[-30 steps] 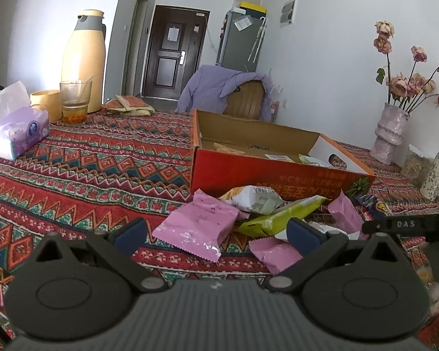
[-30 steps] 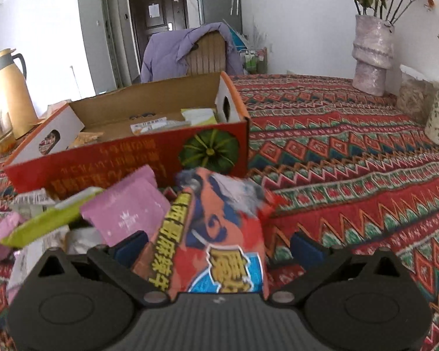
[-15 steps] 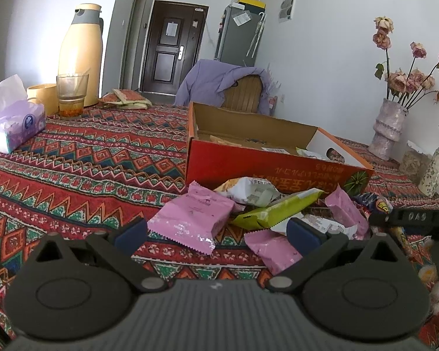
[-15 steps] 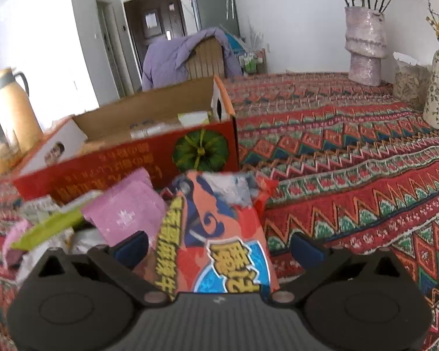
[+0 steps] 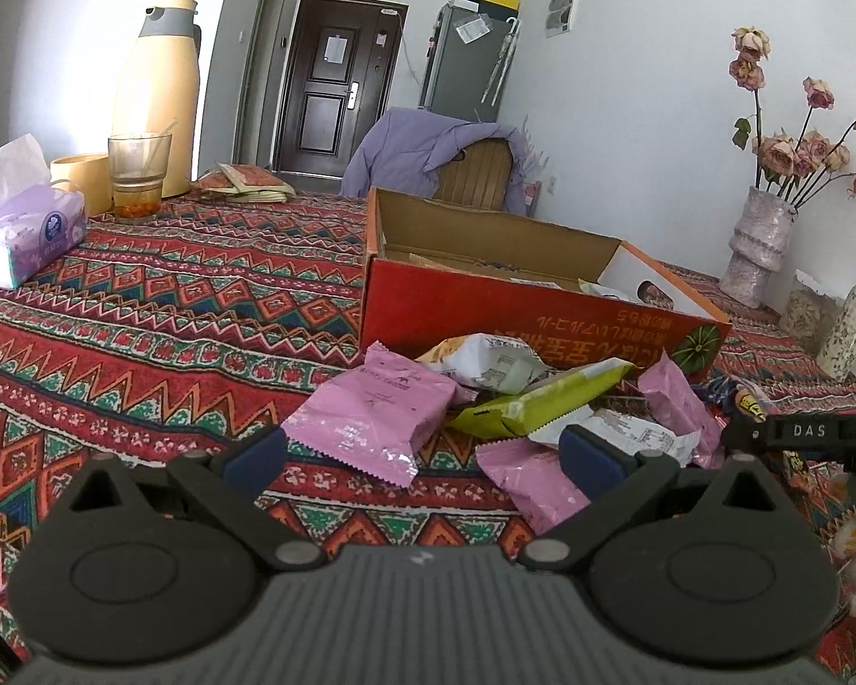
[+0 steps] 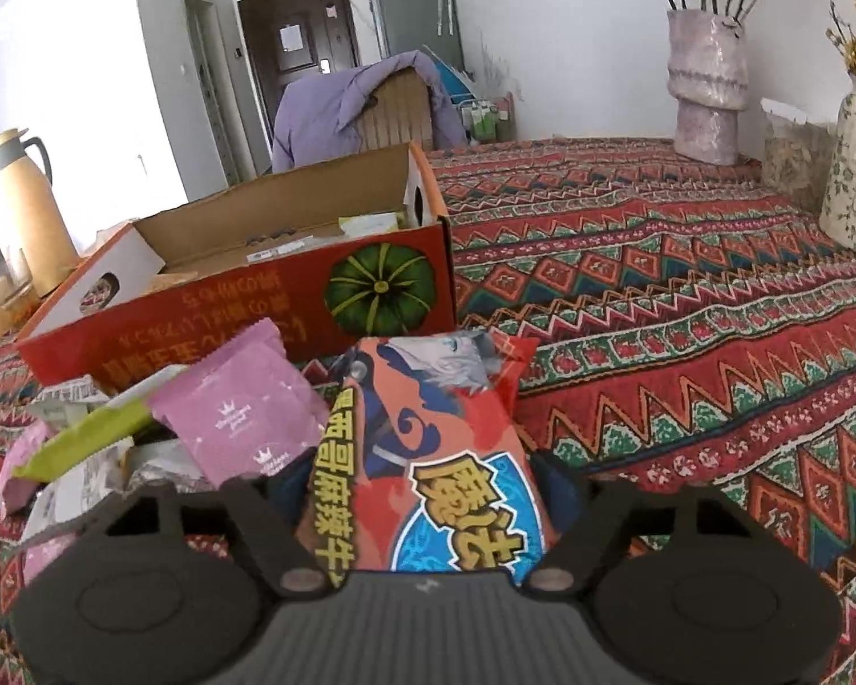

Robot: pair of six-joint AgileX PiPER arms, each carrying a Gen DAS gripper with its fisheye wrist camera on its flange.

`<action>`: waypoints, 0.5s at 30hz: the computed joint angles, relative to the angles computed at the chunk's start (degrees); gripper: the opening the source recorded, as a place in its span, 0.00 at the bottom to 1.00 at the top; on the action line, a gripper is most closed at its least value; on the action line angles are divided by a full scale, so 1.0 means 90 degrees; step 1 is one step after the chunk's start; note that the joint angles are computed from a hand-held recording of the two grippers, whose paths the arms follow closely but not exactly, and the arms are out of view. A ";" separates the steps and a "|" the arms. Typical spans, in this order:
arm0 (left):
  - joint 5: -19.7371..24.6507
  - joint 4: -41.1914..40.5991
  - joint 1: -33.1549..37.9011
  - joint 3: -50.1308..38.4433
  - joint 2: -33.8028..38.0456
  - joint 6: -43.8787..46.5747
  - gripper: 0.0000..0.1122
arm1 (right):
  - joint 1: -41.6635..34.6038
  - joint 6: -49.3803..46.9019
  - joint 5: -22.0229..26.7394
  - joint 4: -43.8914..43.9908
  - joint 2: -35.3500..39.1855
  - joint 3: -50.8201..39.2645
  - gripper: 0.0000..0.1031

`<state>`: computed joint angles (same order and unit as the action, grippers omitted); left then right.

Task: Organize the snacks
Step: 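Grasp the red-and-blue printed snack bag with the right tool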

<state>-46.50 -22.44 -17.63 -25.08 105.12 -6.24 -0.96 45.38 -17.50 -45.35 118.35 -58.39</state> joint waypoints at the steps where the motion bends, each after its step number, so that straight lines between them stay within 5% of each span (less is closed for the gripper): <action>1: 0.0002 -0.0039 -0.0011 -0.0006 0.0002 0.0033 0.92 | -0.0024 -0.0005 -0.0067 -0.0064 -0.0006 0.0028 0.69; 15: 0.0645 -0.0859 -0.0001 -0.0436 -0.0170 0.0984 0.92 | -0.0242 -0.1385 -0.1169 0.0822 -0.0381 0.0755 0.62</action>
